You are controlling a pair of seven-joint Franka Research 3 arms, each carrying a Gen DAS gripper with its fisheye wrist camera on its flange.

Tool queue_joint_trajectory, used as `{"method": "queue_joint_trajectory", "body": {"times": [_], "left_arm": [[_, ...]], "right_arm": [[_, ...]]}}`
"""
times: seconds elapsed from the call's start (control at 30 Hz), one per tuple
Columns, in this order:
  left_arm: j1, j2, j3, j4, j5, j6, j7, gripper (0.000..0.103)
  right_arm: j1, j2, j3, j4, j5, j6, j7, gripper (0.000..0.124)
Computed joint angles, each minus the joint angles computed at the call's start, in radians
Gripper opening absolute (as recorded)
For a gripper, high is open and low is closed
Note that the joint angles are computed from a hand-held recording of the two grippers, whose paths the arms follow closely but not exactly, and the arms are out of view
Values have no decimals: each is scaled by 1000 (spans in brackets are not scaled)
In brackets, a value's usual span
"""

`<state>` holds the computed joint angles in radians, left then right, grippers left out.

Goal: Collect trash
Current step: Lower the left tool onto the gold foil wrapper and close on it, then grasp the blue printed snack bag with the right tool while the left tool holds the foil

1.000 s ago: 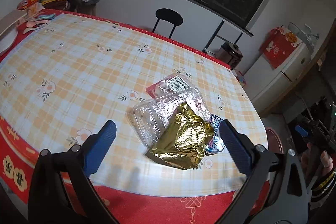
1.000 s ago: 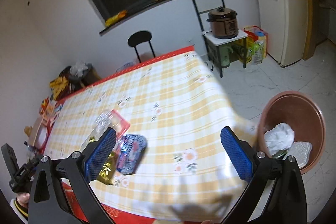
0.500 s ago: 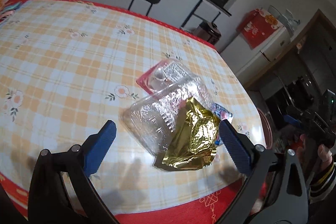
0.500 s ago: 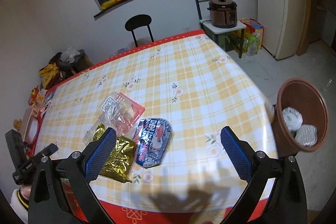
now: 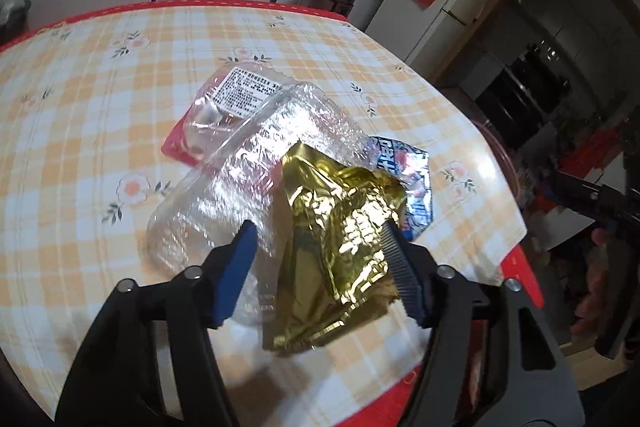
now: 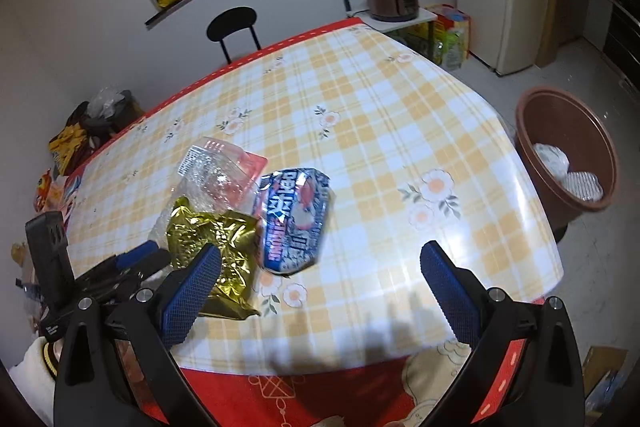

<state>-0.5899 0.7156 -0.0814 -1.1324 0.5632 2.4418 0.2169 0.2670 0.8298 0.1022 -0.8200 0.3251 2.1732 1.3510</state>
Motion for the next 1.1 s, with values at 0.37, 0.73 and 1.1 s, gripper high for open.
{"method": "queue_joint_trajectory", "body": {"times": [0.37,0.73,1.1], "left_arm": [[16,60,2,77,-37,-15,48,45],[-25,171,21,292,-55,-190,161,40],[-40,90,48,178,1,-108,110,24]], "right_arm": [[-13,-25,-10,-53,1,35,27,98],[-11,62,2,98,-4,-32,22,98],[-10,138,3,229,-19,-94,42,98]]}}
